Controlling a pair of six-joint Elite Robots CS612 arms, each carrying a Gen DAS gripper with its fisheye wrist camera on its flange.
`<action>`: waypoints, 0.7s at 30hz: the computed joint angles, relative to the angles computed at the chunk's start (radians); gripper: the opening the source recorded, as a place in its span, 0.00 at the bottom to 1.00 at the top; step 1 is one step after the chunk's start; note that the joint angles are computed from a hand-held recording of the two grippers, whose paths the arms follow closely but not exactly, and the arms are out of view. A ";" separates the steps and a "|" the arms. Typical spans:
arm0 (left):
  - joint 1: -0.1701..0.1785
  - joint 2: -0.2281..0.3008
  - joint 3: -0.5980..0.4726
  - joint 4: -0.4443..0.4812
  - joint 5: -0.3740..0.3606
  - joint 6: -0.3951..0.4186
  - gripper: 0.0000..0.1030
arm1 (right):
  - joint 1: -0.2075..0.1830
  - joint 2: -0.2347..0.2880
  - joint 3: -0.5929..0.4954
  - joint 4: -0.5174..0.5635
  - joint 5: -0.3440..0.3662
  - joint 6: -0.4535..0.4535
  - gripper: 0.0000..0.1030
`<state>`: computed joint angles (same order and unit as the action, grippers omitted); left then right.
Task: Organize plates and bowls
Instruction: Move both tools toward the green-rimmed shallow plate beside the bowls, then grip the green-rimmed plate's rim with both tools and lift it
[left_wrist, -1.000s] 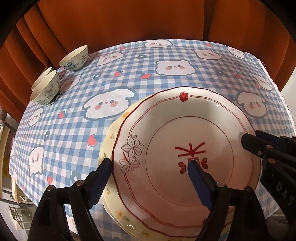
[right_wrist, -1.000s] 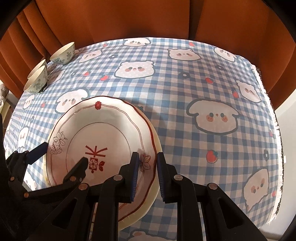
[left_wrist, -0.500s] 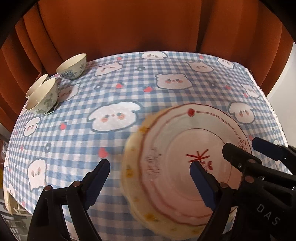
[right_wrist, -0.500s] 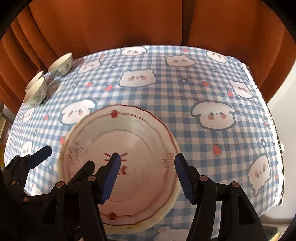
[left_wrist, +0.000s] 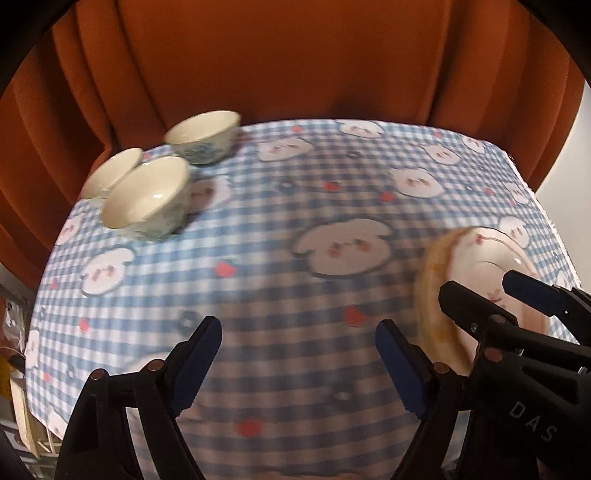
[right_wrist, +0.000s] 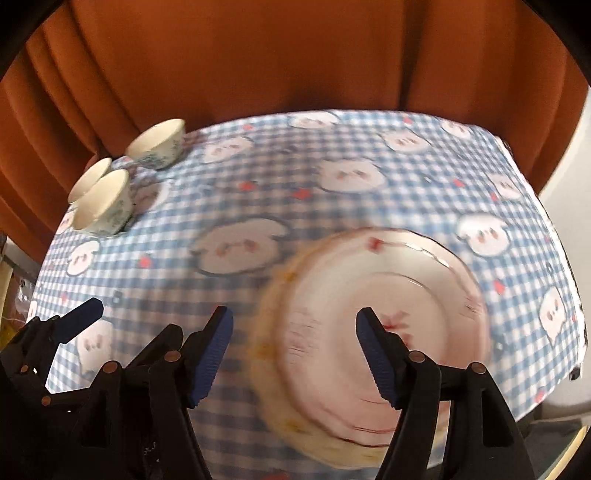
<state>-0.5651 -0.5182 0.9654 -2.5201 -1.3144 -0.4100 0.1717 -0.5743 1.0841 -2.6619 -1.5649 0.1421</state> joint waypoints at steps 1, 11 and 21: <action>0.009 -0.004 0.009 -0.007 0.001 0.009 0.83 | 0.011 0.009 -0.017 0.003 -0.010 0.003 0.70; 0.088 -0.027 0.041 -0.031 -0.022 0.006 0.83 | 0.082 0.107 -0.241 0.131 -0.024 0.031 0.70; 0.146 0.022 -0.054 -0.012 0.042 -0.052 0.82 | 0.120 0.332 -0.718 0.343 -0.028 0.058 0.70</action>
